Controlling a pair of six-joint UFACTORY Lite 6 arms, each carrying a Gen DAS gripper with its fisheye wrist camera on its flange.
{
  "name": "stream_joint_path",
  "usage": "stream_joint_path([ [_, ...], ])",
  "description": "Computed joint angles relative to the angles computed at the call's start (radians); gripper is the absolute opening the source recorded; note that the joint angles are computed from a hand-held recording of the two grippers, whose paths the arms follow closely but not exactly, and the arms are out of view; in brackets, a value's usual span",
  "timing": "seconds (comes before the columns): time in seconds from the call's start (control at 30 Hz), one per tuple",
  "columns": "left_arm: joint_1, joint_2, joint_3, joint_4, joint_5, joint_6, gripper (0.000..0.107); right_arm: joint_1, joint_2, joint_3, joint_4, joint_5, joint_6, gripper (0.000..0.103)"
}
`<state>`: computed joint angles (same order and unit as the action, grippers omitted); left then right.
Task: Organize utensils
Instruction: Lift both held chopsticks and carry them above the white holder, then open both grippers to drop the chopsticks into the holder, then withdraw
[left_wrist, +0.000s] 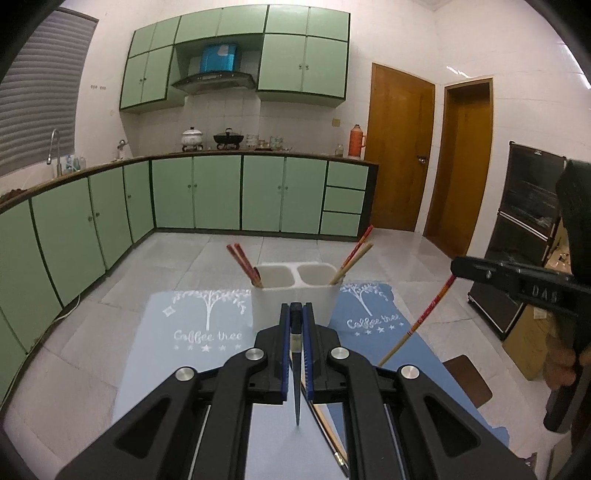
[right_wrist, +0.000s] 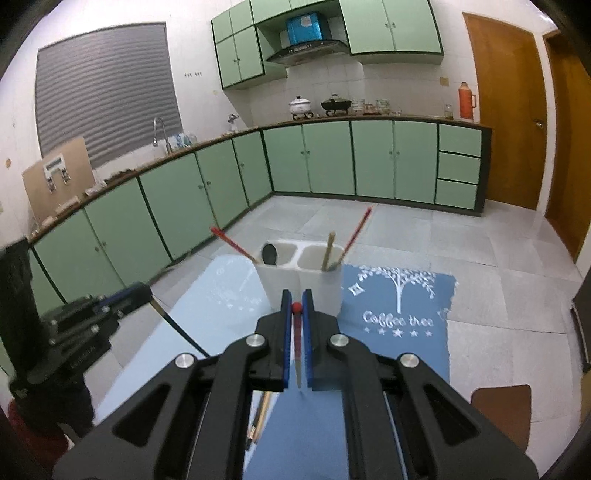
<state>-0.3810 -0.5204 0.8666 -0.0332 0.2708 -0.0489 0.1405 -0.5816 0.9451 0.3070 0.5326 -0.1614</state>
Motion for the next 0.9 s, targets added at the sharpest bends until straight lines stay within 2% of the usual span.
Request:
stream_joint_path([
  [0.17, 0.042, 0.062, 0.095, -0.218, -0.005, 0.230, 0.006, -0.064, 0.112, 0.176, 0.163, 0.043, -0.155, 0.005],
  [0.3, 0.035, 0.150, 0.237, -0.215, -0.010, 0.243, 0.006, -0.053, 0.218, 0.349, 0.131, 0.034, -0.142, 0.005],
  [0.6, 0.015, 0.462, 0.657, 0.002, -0.071, 0.064, 0.006, -0.068, 0.537, 0.757, 0.036, 0.018, -0.089, 0.005],
  [0.73, 0.044, 0.621, 0.802, -0.153, -0.096, 0.205, 0.006, -0.069, 0.655, 0.851, -0.022, -0.001, -0.066, 0.005],
  [0.9, 0.066, 0.782, 0.891, -0.168, -0.117, 0.209, 0.006, -0.085, 0.773, 0.880, 0.014, -0.028, -0.101, 0.005],
])
